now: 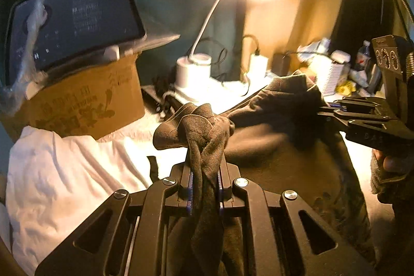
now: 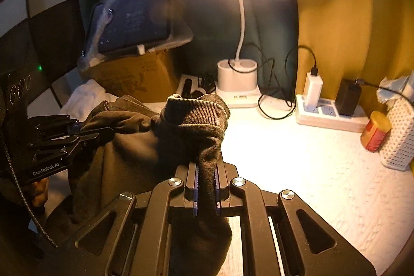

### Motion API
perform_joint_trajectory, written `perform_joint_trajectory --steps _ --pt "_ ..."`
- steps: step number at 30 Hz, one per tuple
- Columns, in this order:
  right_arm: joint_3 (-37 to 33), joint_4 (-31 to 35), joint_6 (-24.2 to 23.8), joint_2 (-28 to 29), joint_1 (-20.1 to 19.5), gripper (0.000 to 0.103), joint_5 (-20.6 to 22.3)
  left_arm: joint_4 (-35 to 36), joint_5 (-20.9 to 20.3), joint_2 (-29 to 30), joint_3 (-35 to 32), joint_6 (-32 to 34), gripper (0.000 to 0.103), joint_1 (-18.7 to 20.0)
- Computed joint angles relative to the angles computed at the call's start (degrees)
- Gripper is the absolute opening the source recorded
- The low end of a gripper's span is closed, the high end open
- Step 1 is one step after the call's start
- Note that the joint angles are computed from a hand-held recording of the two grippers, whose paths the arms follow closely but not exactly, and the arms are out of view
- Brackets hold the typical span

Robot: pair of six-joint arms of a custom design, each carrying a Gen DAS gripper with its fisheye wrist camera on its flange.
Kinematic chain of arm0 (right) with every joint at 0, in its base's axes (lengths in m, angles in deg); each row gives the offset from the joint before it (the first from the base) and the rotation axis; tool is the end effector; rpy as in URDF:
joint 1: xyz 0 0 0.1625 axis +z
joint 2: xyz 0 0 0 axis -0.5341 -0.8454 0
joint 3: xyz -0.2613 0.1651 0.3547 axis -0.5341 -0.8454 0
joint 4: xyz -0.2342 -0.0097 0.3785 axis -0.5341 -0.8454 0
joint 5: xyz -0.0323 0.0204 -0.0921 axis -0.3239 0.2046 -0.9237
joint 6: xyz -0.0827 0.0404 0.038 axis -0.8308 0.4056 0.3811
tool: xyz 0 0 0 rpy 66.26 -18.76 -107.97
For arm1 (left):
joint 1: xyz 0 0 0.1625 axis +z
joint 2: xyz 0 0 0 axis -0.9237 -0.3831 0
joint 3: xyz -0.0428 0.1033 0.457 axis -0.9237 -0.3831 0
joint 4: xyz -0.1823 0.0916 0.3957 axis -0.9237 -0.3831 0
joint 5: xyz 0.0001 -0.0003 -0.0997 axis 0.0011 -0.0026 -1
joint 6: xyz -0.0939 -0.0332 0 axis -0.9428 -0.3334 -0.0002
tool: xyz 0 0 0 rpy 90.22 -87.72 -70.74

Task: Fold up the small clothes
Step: 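Fold the held strip end over onto the rest of the shirt with both grippers, then open both grippers to release the folded shirt, then press and smooth the folded brown shirt flat with both grippers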

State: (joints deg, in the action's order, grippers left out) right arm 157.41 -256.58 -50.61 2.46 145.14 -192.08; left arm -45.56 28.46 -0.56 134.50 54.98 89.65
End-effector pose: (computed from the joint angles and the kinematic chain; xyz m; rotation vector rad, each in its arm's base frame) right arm 0.2526 -0.3347 0.0478 1.0678 -2.5143 0.6925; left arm -0.0906 -0.2725 0.1802 0.5943 2.2534 -1.0552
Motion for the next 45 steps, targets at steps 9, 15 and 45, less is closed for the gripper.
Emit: perform_joint_trajectory --steps 9,15,45 --pt "-2.9 0.9 0.0 4.4 -3.5 0.010 0.5 -4.4 3.1 0.4 -3.6 11.4 0.012 10.4" --pt "-4.4 1.5 0.9 6.7 -6.2 0.012 -0.2 -5.2 6.0 1.3 -5.7 13.7 0.013 16.5" --pt "-5.7 -1.6 7.2 7.5 -9.5 0.056 -8.3 -0.5 2.7 1.5 -7.9 10.0 0.030 17.5"
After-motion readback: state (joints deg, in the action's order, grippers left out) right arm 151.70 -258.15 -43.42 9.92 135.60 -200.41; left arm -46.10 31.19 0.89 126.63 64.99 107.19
